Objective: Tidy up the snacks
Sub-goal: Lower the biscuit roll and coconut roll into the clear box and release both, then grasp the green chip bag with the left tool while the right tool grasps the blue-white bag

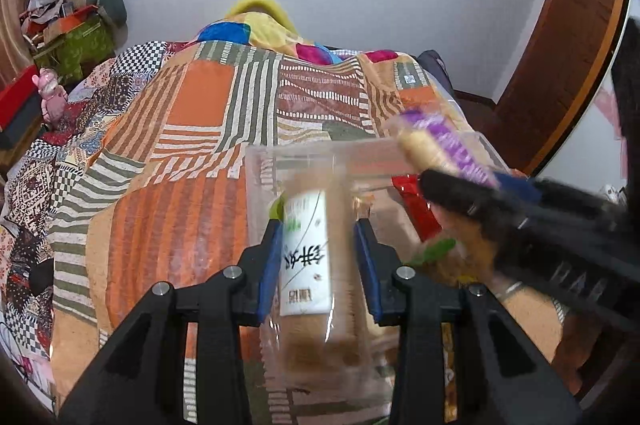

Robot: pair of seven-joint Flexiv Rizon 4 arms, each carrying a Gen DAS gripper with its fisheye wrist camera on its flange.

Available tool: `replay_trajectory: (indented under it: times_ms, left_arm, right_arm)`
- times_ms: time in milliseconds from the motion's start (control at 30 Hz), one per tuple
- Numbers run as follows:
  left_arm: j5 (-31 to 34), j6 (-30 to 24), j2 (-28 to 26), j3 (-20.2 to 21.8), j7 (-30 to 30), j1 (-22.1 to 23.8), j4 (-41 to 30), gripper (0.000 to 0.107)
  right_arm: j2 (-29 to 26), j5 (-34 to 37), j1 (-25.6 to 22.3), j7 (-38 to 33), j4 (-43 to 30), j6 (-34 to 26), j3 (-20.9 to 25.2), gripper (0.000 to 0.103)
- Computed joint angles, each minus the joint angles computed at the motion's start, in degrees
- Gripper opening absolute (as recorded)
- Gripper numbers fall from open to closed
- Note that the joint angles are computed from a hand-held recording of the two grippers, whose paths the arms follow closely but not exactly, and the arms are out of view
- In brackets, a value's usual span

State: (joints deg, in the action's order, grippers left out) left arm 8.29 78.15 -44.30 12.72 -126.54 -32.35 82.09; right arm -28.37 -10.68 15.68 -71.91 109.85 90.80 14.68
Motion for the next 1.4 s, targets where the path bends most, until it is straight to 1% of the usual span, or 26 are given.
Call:
replay_trajectory:
  times_ms: [67, 133, 200, 267, 300, 367, 467, 600, 633, 733, 767, 800, 833, 867, 900, 967, 1000, 1067, 1133, 1167, 1200, 1233, 1267, 1300, 1333, 1400]
  left_arm:
    - [0.2, -0.5, -0.2, 0.3, 0.2, -0.1, -0.7, 0.031]
    - [0.7, -0.6, -0.2, 0.2, 0.6, -0.1, -1.1, 0.031]
    - [1.3, -0.8, 0.1, 1.1, 0.1, -0.9, -0.9, 0.031]
    - [2.1, -0.8, 0.6, 2.0, -0.8, -1.6, -0.3, 0.031]
    - [2.4, -0.5, 1.1, 2.2, -1.3, -1.7, 0.3, 0.032]
    - [2.5, 0.5, 2.2, 1.6, -1.9, -1.4, 2.1, 0.033]
    - [2.6, 2.4, 4.2, 1.1, -2.4, -1.4, 5.2, 0.036]
    - [4.1, 4.0, 6.7, 3.4, -3.7, -3.7, 8.8, 0.043]
    - [4.9, 4.1, 7.4, 4.4, -4.2, -4.8, 9.9, 0.044]
    - [7.3, 4.2, 9.1, 6.4, -5.6, -7.3, 12.2, 0.051]
    - [7.9, 4.2, 9.5, 6.7, -6.1, -7.8, 12.8, 0.054]
    - [8.7, 4.2, 9.8, 7.0, -6.6, -8.5, 13.4, 0.057]
    - [9.4, 4.0, 10.3, 7.1, -7.1, -9.1, 14.3, 0.058]
    - [9.9, 3.9, 10.6, 6.9, -7.3, -9.2, 14.7, 0.059]
    - [10.5, 3.9, 10.9, 6.6, -7.6, -9.4, 15.4, 0.06]
    - [10.9, 4.3, 11.5, 5.4, -8.0, -9.1, 17.0, 0.061]
    - [10.8, 4.4, 11.6, 4.5, -8.0, -8.8, 17.6, 0.062]
    - [10.1, 4.8, 11.8, 2.3, -7.5, -7.8, 19.1, 0.062]
    - [9.6, 4.6, 11.5, 1.2, -7.0, -7.6, 19.7, 0.062]
    - [9.4, 4.5, 11.3, 0.9, -6.8, -7.7, 20.0, 0.062]
    - [9.0, 4.5, 11.1, 0.3, -6.4, -7.5, 20.1, 0.063]
    - [8.4, 4.6, 10.8, -0.8, -5.8, -7.0, 20.5, 0.063]
    - [7.3, 5.4, 10.6, -2.5, -4.9, -5.9, 21.1, 0.063]
    - [6.2, 6.2, 10.2, -4.4, -3.6, -4.7, 21.5, 0.065]
    - [5.0, 6.7, 9.7, -5.8, -2.4, -4.1, 21.7, 0.066]
    - [2.9, 7.1, 9.0, -6.7, -1.0, -4.0, 21.7, 0.067]
  right_arm:
    - [-0.5, 0.3, -0.7, -0.1, -0.9, -1.6, 1.2, 0.043]
    - [-1.1, 1.8, -3.3, -1.2, -2.3, -3.7, 4.4, 0.043]
    - [-0.8, 2.6, -3.5, -2.2, -2.6, -4.6, 4.8, 0.043]
    - [0.2, 2.6, -2.7, -3.2, -1.5, -4.0, 3.8, 0.044]
    - [1.1, 2.2, -1.5, -3.2, -0.3, -3.1, 2.2, 0.044]
    - [2.9, 1.4, -0.1, -3.4, 2.3, -0.9, 0.2, 0.046]
    - [4.9, 1.0, -0.4, -4.4, 5.4, 1.6, -0.1, 0.048]
    - [7.9, -0.6, 0.9, -4.8, 10.4, 4.9, -2.6, 0.048]
    - [8.6, -1.1, 1.1, -5.1, 11.8, 5.7, -3.1, 0.05]
    - [10.6, -2.1, 1.9, -5.5, 15.9, 8.2, -4.6, 0.06]
    - [11.1, -2.3, 2.4, -5.7, 17.2, 9.0, -5.2, 0.063]
    - [11.9, -2.5, 3.7, -5.8, 18.9, 9.8, -6.7, 0.065]
    - [12.1, -2.6, 4.2, -5.9, 19.8, 10.2, -7.3, 0.068]
    - [12.4, -2.6, 4.9, -5.9, 20.9, 10.5, -8.0, 0.074]
    - [12.6, -2.4, 5.8, -5.7, 22.0, 10.6, -8.9, 0.076]
    - [13.0, -1.8, 9.0, -5.4, 23.8, 10.8, -11.8, 0.079]
    - [12.8, -1.7, 9.2, -5.4, 24.4, 10.8, -11.9, 0.079]
    - [12.2, -1.8, 7.6, -5.2, 25.1, 10.3, -10.0, 0.082]
    - [11.2, -2.4, 4.0, -5.0, 24.9, 8.8, -6.1, 0.083]
    - [10.6, -2.0, 3.4, -5.0, 24.8, 7.9, -5.1, 0.083]
    - [10.5, -1.9, 4.3, -4.5, 25.4, 7.8, -6.0, 0.084]
    - [10.4, -2.1, 6.9, -3.8, 26.3, 9.2, -8.8, 0.089]
    - [10.6, -1.5, 10.1, -3.4, 27.3, 10.4, -12.0, 0.092]
    - [10.6, -0.9, 12.3, -3.5, 27.9, 11.2, -14.1, 0.093]
    - [10.7, -0.2, 14.0, -3.6, 28.4, 11.8, -15.7, 0.095]
    - [10.8, 1.4, 17.1, -4.4, 29.2, 12.9, -18.3, 0.097]
